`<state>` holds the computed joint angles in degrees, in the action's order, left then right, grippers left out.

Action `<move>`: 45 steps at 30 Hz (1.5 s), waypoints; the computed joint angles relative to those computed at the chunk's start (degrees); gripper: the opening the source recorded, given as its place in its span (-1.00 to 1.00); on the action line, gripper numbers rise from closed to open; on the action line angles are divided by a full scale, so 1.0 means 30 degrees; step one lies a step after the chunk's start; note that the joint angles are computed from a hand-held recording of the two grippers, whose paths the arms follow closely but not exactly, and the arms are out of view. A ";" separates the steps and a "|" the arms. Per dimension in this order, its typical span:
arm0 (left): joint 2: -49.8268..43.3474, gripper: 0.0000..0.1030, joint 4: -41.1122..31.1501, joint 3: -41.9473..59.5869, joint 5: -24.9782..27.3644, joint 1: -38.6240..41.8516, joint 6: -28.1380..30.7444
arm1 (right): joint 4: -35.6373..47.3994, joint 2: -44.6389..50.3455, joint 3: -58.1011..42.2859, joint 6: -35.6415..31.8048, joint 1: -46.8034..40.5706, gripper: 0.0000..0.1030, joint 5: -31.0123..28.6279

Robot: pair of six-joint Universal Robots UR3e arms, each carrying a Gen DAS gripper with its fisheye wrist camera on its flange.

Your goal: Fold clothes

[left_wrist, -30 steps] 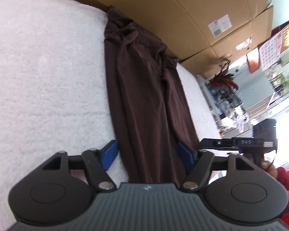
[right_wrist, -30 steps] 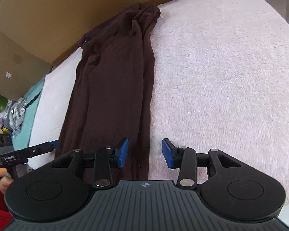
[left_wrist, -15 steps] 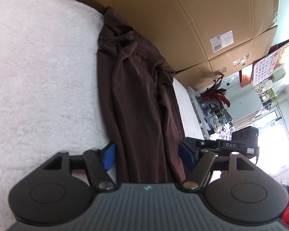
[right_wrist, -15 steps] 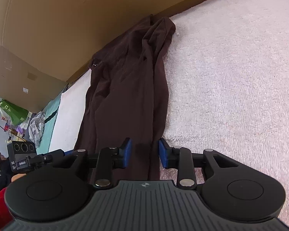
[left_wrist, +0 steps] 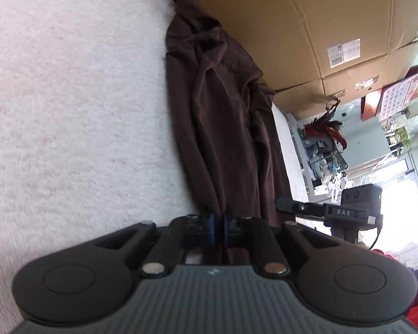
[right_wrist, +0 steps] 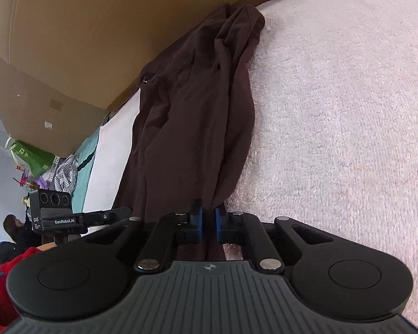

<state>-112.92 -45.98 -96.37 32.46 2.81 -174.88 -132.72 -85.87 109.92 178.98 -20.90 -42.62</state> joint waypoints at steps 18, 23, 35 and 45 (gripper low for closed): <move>-0.2780 -1.00 0.7028 0.4885 -0.1221 0.0059 -0.7053 | 0.2350 0.1724 -0.5169 0.2016 -0.0991 -0.89 0.2912; -0.3189 -0.99 -0.2014 0.8949 0.1320 -0.0465 -0.0657 | 0.2895 0.3782 -0.8422 0.1443 -0.0449 -0.80 0.0517; 0.2142 0.28 -0.3307 -0.0500 -0.0887 0.0912 0.1539 | 0.6594 -0.1506 -0.2146 -0.3276 -0.1036 -0.09 -0.0507; -0.1805 -0.79 -0.1418 0.2276 -0.1439 -0.0171 0.0712 | -0.3588 0.1947 -0.0241 0.0191 -0.0050 -0.40 0.1873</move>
